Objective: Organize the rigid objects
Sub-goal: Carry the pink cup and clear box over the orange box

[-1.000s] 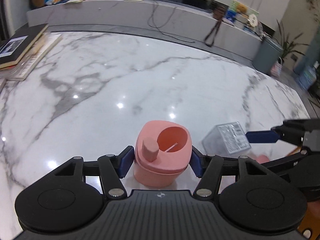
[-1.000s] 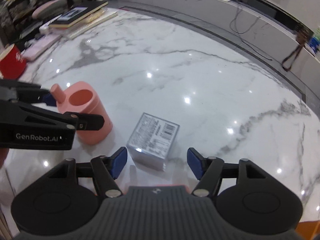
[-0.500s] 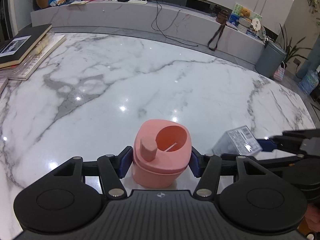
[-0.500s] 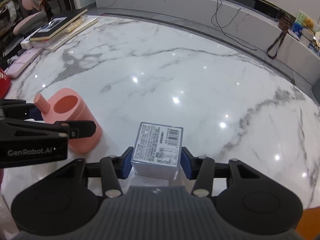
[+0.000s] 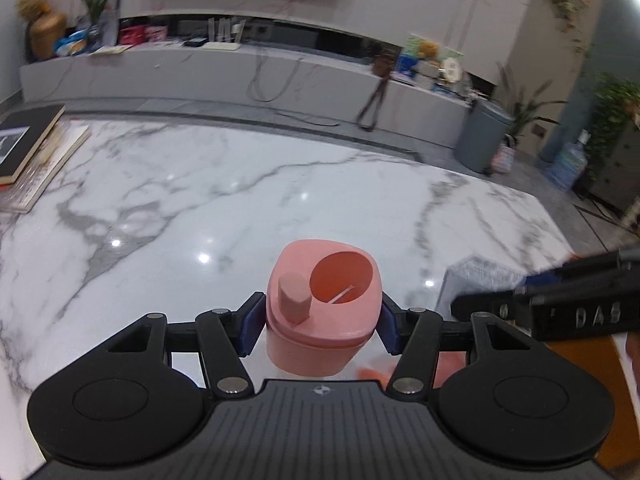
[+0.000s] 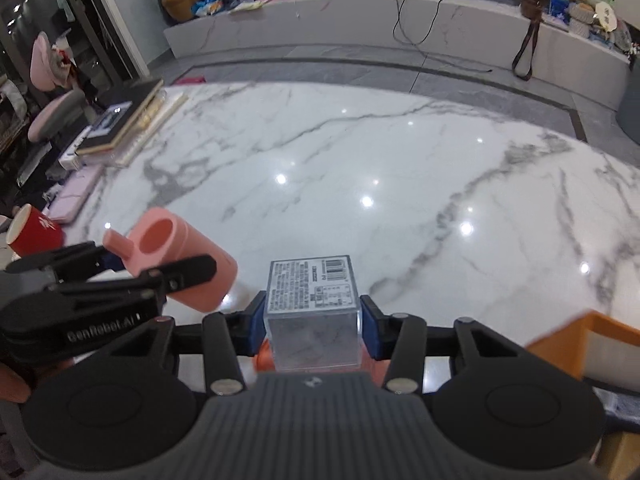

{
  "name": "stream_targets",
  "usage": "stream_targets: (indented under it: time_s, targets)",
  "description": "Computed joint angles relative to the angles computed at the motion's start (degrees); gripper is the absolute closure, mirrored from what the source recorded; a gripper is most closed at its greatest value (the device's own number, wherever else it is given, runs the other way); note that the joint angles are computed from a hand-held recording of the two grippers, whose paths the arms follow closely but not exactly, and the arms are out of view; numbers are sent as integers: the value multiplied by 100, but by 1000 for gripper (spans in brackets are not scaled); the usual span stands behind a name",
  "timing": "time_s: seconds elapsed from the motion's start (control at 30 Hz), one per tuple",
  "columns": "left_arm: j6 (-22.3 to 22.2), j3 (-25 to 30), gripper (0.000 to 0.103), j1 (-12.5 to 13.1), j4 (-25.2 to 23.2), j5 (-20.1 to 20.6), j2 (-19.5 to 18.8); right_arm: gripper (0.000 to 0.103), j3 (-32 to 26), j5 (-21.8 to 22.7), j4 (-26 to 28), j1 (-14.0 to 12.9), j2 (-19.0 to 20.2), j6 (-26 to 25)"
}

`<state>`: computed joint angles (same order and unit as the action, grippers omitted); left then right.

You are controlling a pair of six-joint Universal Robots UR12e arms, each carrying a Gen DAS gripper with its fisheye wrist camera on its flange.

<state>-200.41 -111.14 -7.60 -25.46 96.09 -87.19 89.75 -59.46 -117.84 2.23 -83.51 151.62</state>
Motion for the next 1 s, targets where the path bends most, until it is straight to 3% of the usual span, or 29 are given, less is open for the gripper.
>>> stream_targets:
  time_s: [0.17,0.33,0.7,1.0]
  targets:
    - [347,53,38,-247,46,-242,82,56,147,94,85,-300,-362,-228]
    - [559,333,38,-578,131,-571,-8,56,280,207,172,-809,-735,-443]
    - [1684,1346,38,-1312,-51,-1213,-790,56,522,-286,214,-1927,-1031,-330]
    - [2180,2002,38,-1521,-951,-1731,-1539,56,552,-837,301,-2151,-739,-61]
